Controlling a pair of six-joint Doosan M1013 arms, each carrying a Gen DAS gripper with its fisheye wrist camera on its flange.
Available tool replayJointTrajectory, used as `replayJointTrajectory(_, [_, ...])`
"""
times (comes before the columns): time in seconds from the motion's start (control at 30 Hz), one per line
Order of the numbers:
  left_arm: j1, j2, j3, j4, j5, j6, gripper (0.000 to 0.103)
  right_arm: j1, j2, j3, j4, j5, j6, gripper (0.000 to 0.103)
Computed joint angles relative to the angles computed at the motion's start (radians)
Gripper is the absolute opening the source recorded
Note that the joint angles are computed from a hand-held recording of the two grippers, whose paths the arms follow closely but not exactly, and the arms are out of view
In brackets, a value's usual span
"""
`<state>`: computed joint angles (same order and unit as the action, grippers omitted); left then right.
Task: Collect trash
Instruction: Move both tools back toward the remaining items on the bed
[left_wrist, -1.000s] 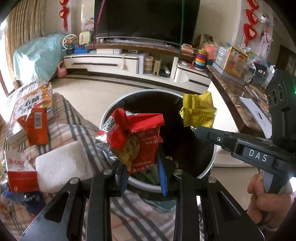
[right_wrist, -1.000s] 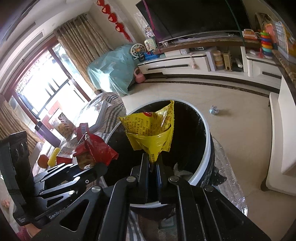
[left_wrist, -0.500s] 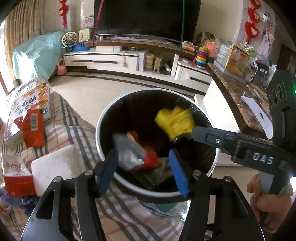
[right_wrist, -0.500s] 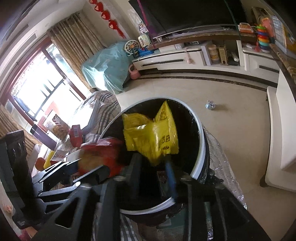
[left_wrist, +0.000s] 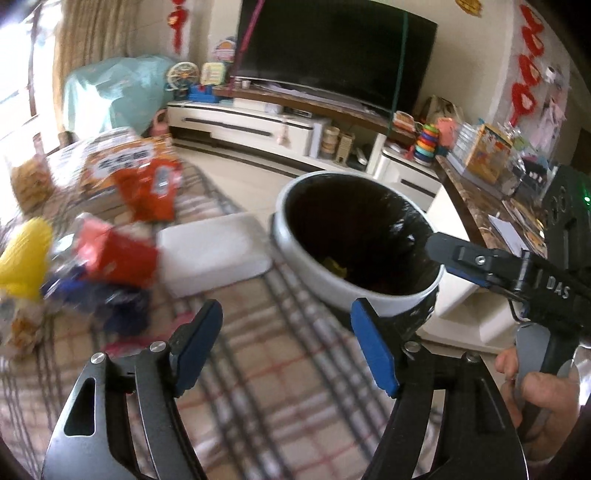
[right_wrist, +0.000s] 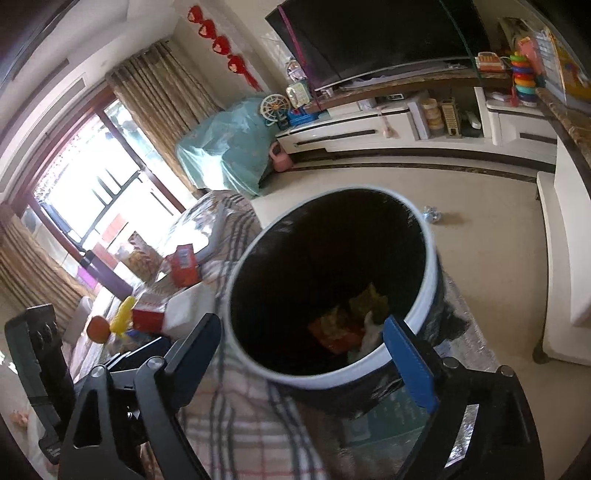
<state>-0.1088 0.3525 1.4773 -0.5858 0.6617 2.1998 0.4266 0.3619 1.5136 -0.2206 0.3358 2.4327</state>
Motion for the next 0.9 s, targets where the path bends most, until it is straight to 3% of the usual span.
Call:
replayJointTrajectory(0.27, [0.057, -0.043, 0.065, -0.028, -0.038, -0.022, 0.074, 0.048, 0.013, -0.018, -0.026, -0.018, 0.002, 0.094])
replayJointTrajectory(0.9, [0.159, -0.076, 0.133, 0.010, -0.082, -0.106, 0.074, 0.128, 0.089, -0.103, 0.157, 0.025, -0.240, 0.094])
